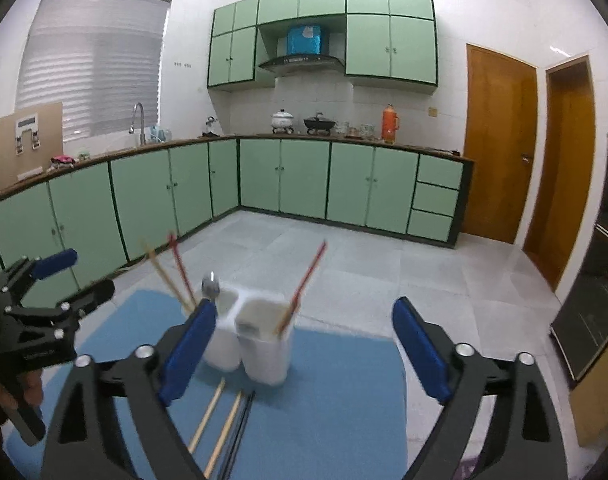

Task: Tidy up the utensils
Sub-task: 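Move both open tools back toward the remaining chopsticks on the mat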

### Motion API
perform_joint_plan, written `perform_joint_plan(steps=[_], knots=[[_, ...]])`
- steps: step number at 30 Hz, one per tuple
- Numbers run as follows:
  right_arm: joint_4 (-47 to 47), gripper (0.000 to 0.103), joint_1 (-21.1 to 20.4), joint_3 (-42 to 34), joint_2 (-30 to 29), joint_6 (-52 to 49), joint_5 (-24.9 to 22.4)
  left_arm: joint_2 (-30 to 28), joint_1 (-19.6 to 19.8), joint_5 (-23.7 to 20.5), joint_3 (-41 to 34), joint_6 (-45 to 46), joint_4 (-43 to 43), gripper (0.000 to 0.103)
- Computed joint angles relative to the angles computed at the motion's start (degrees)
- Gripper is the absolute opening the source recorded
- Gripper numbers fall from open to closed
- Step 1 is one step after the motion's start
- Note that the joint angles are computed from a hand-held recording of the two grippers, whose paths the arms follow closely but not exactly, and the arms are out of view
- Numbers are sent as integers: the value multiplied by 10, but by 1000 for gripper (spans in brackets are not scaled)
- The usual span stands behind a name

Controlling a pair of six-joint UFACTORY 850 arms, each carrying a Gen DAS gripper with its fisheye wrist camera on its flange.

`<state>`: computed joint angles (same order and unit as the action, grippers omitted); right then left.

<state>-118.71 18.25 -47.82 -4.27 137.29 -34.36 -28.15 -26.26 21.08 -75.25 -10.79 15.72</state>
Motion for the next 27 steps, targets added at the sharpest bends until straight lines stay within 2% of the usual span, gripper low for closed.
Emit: perform_joint_plan(steps=[4,6,14,24,27], knots=[[34,97,31,48,2,19,-22,18,0,2,55,42,-39,95],[55,97,42,63,-5,19,-22,24,-2,7,82,92,-82,95],[61,95,79,101,-48,96,19,18,1,-36,139,101,-92,96],[23,44,109,111,-89,190,78,11,0,-55,168,128,-106,96],[6,37,110,108,-94,202,96,9,-1,-63,168,127,-105,96]])
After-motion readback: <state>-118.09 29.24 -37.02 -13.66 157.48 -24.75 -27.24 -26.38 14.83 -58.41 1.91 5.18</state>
